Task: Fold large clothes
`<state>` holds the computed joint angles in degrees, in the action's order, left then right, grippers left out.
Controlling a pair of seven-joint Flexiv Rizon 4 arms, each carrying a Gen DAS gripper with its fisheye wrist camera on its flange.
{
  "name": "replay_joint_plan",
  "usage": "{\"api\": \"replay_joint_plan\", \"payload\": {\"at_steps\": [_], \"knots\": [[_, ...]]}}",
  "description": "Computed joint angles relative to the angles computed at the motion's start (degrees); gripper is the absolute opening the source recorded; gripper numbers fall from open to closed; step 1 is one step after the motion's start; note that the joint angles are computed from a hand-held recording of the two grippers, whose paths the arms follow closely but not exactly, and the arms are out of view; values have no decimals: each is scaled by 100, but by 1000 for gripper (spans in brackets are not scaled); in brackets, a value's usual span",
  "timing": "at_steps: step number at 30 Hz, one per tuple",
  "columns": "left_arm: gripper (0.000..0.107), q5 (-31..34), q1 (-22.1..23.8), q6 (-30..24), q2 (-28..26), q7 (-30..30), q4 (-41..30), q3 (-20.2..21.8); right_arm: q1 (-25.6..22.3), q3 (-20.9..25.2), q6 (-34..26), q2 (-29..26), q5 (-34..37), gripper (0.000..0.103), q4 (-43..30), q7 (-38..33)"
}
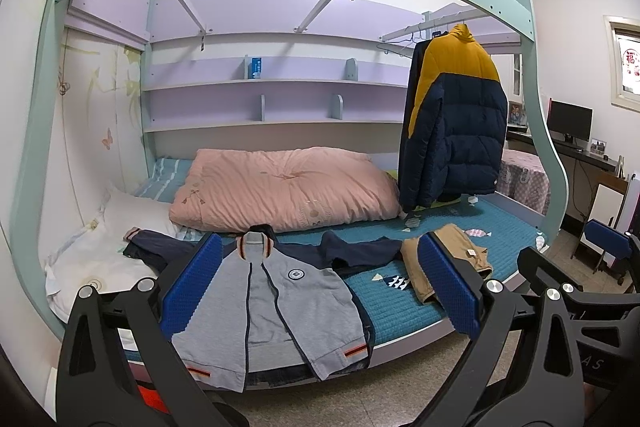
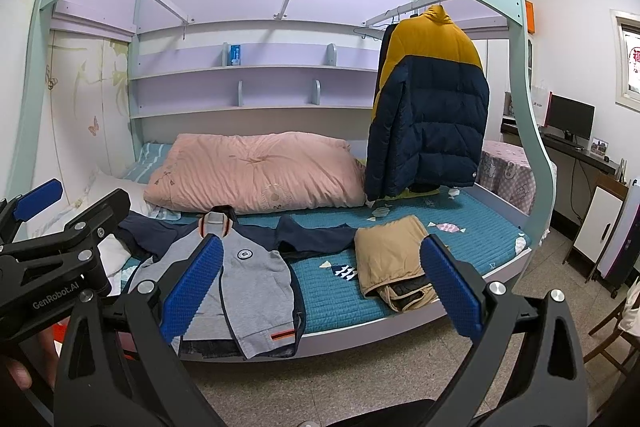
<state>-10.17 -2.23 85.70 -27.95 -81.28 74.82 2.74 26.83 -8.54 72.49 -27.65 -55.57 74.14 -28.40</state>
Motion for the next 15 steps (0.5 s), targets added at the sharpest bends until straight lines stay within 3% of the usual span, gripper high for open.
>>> {"api": "replay_joint_plan", "payload": {"at_steps": [15], "knots": [[98,106,14,39,-33,-114,-88,97,-5,8,34,-11,-27,95,-4,19]]}}
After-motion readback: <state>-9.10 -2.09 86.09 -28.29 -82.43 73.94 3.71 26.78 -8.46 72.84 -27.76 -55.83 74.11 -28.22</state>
